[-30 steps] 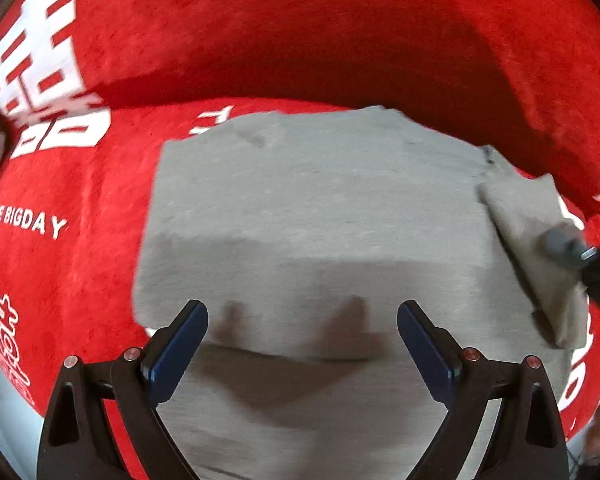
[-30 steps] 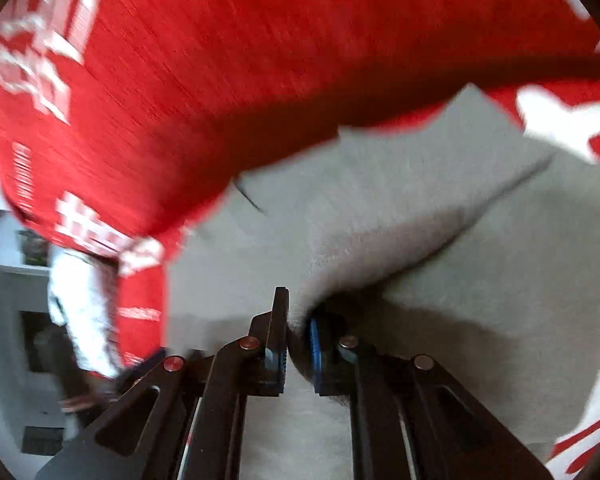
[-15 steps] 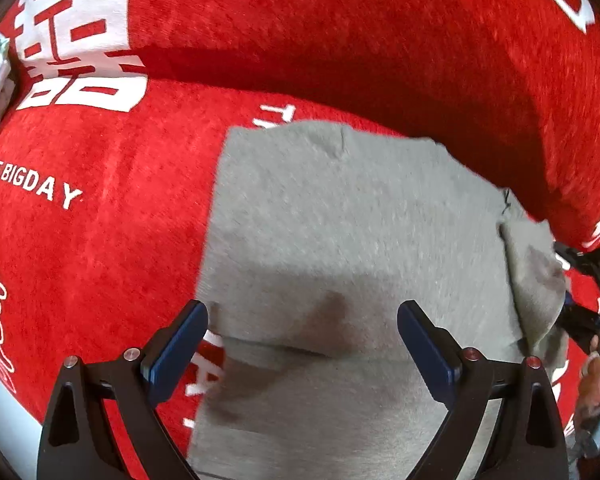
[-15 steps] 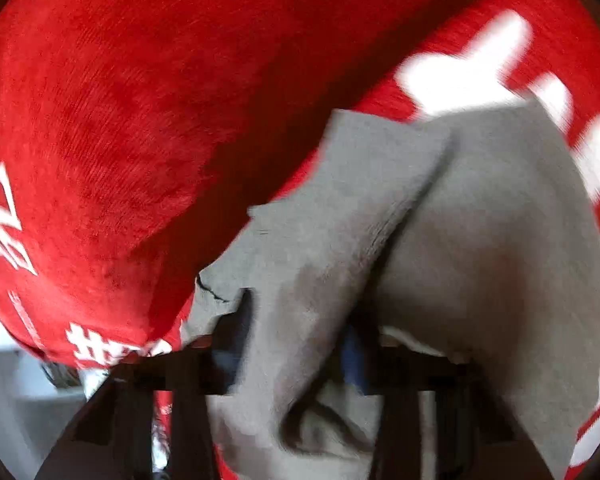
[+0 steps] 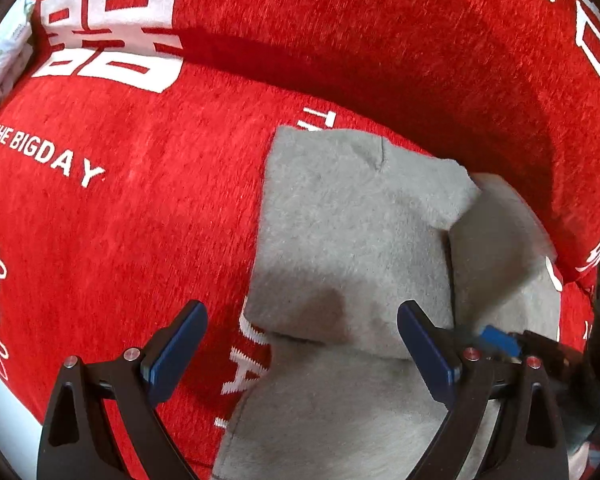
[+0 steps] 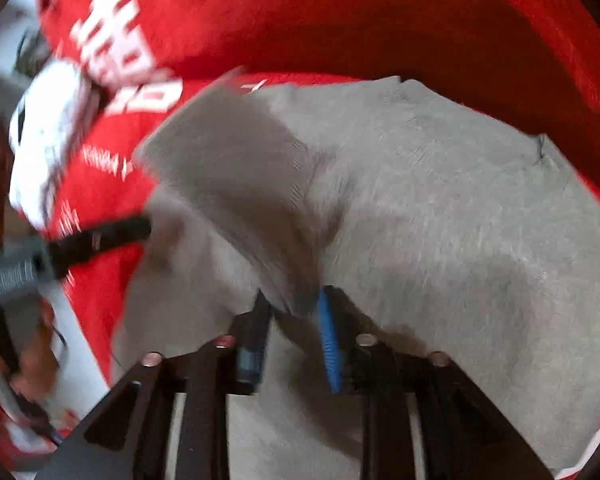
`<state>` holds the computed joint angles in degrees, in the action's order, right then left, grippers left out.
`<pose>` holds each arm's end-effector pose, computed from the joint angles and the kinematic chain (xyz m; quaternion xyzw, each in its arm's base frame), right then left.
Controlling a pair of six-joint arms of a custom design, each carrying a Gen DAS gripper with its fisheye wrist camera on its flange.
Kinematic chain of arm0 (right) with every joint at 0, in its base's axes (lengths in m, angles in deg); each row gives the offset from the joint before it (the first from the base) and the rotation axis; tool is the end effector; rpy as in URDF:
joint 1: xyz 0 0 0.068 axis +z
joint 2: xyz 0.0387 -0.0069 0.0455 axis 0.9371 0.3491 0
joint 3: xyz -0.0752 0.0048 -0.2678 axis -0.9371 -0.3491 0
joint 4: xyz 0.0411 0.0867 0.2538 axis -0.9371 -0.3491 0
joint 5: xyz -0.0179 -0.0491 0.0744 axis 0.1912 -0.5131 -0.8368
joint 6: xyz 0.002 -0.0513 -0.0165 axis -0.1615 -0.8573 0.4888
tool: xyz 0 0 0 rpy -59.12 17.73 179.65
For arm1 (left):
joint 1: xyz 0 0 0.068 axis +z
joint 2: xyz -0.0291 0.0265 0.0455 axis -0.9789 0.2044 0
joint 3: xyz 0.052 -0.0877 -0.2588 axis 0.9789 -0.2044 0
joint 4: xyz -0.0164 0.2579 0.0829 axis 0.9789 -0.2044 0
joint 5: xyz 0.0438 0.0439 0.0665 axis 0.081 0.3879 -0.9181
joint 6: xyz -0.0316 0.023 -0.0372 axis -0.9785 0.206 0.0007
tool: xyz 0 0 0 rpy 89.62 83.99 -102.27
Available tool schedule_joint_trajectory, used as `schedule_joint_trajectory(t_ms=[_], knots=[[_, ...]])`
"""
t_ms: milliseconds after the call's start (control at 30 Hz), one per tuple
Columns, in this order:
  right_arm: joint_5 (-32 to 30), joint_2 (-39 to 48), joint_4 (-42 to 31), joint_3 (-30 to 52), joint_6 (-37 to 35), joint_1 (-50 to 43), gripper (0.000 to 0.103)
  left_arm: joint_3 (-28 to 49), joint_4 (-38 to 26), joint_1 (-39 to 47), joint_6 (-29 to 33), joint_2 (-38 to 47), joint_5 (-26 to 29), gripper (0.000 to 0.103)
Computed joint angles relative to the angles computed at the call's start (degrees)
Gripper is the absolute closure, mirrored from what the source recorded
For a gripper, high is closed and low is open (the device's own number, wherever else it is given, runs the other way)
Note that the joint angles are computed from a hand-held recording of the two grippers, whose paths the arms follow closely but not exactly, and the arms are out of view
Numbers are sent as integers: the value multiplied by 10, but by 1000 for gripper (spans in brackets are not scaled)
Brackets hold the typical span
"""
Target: Fold small clothes
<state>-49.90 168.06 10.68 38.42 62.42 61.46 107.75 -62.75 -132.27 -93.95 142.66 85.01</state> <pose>0.2402 -0.0202 0.1650 -0.1391 0.9692 0.1827 0.0895 0.1223 -0.1635 0.1848 -0.0966 0.9850 -0.0957 0.1059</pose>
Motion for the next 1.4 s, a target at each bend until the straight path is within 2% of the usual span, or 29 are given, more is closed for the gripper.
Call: schedule_joint_trajectory(t_ms=[33, 67, 200, 367, 533, 700, 733, 767, 800, 833, 867, 900, 933, 1100, 1133, 1167, 1200, 1400], knots=[[3, -13, -5, -3, -4, 5, 40, -2, 5, 0, 0, 1, 4, 7], [7, -29, -13, -7, -5, 7, 35, -3, 11, -1, 1, 2, 8, 7], [1, -41, -73, 0, -35, -92, 34, -7, 52, 4, 5, 9, 37, 7], [-37, 30, -168, 47, -72, -322, 34, 1, 96, 20, 19, 53, 74, 7], [-88, 137, -216, 88, -48, -510, 34, 18, 151, 29, 41, 100, 126, 7], [-158, 210, -235, 110, -15, -601, 34, 35, 179, 33, 31, 151, 141, 8], [-164, 214, -232, 108, -10, -604, 34, 33, 184, 36, 24, 151, 141, 10], [-166, 218, -231, 109, -10, -607, 34, 30, 188, 41, 16, 145, 139, 17], [-170, 222, -233, 111, -13, -612, 33, 31, 189, 45, 14, 145, 138, 38], [-174, 226, -234, 113, -13, -615, 32, 30, 187, 53, 20, 143, 142, 70], [-179, 229, -234, 115, -12, -617, 32, 23, 195, 64, 29, 141, 158, 89], [-183, 232, -231, 116, -10, -619, 32, 11, 209, 76, 36, 135, 182, 94], [-185, 241, -234, 127, -10, -623, 32, 6, 213, 78, 37, 128, 186, 94], [-189, 275, -251, 171, -14, -645, 32, 2, 174, 48, 61, 64, 155, 94], [-189, 277, -248, 177, -10, -643, 42, 7, 168, 40, 59, 63, 150, 94], [-179, 279, -250, 192, -14, -645, 62, 6, 162, 33, 57, 54, 145, 94], [-170, 271, -241, 192, -12, -635, 96, 0, 155, 32, 57, 42, 143, 94], [-103, 239, -237, 245, -90, -625, 96, -14, 169, 7, 35, 53, 136, 94]])
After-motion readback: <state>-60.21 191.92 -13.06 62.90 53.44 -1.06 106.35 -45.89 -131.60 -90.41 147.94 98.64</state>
